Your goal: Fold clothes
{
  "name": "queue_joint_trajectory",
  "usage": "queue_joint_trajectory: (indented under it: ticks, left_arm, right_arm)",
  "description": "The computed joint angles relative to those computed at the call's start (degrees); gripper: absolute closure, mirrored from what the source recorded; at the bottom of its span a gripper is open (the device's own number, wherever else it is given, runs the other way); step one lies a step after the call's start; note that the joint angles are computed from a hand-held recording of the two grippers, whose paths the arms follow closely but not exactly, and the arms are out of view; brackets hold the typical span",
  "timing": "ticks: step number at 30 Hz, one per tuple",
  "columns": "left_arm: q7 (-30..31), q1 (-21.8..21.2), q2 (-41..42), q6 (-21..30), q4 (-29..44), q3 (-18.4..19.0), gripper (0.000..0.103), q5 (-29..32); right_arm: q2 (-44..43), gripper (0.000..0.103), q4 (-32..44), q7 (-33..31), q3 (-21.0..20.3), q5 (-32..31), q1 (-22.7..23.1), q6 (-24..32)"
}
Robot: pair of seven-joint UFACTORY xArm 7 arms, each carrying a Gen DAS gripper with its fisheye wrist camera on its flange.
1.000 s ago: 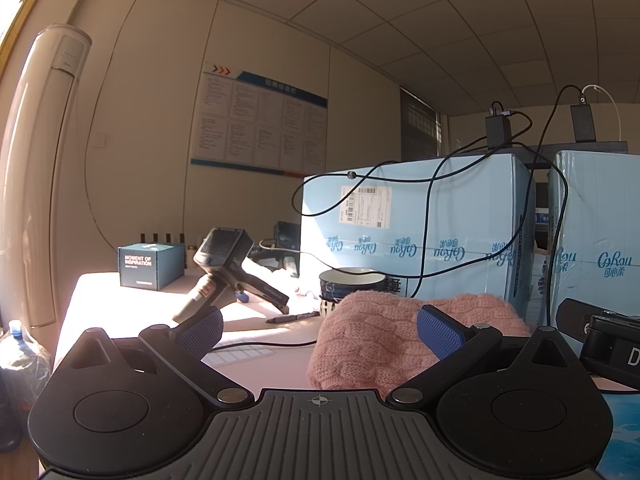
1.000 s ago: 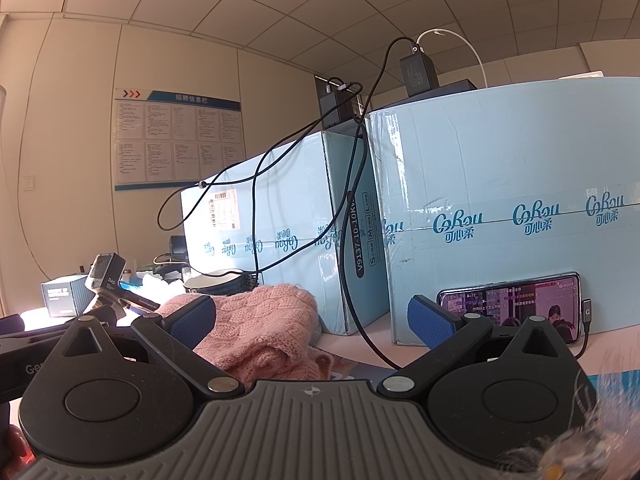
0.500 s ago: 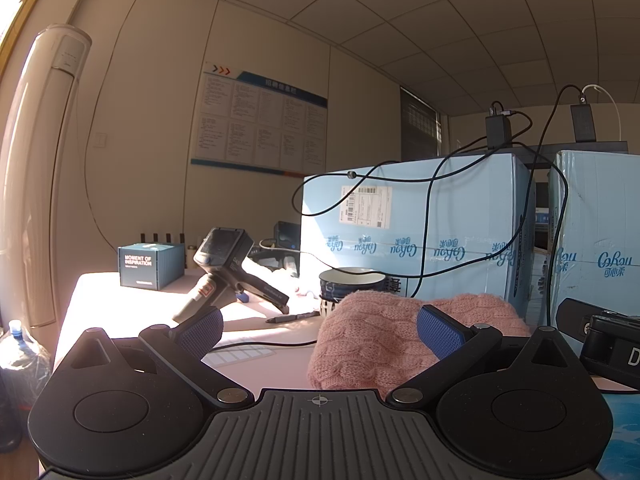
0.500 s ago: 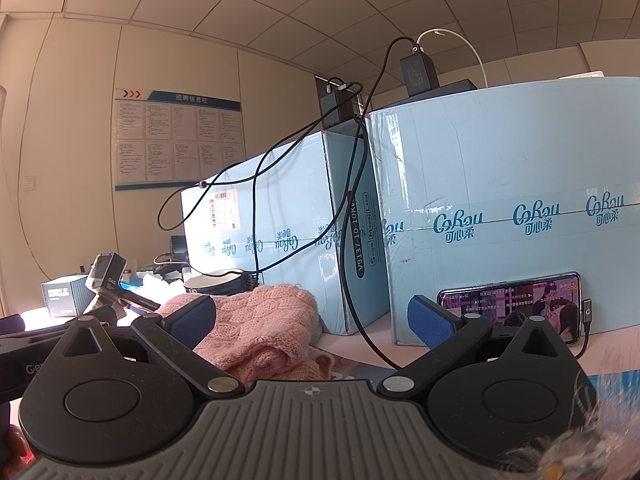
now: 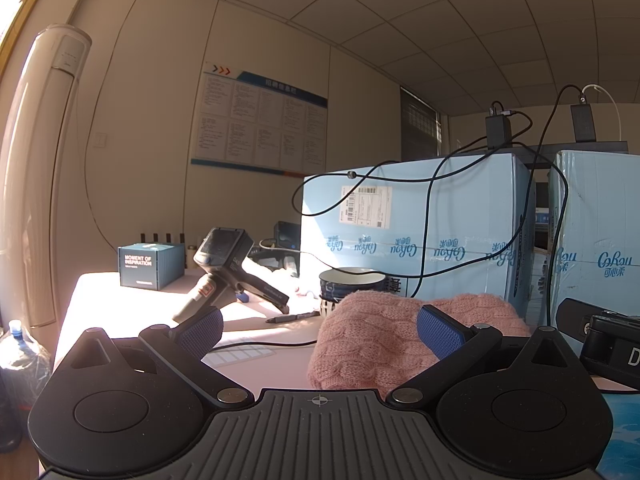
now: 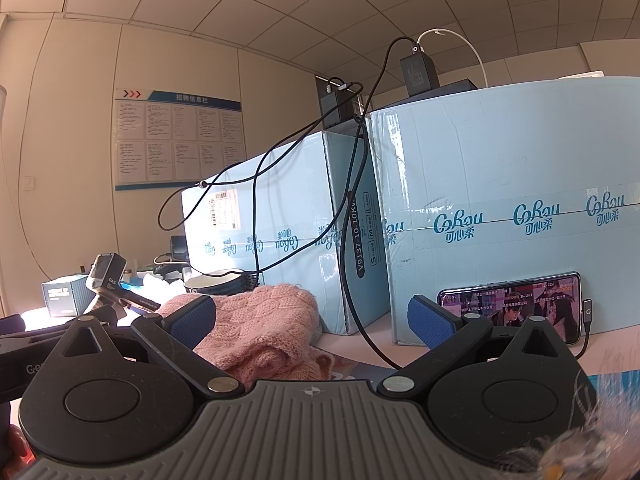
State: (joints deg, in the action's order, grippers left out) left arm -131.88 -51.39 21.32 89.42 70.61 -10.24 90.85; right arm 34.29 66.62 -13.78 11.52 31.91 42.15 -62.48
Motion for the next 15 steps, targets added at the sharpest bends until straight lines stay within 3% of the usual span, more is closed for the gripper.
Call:
queue_joint_trajectory:
  ticks: [15]
  left_arm:
    - [0.11,-0.02,0.09,-0.09,0.17,0.05,0.0,-0.18]
  right_arm:
    - [-0.05,0.0,-0.11,0.19,-0.03,-0.29,-0.1,0.09]
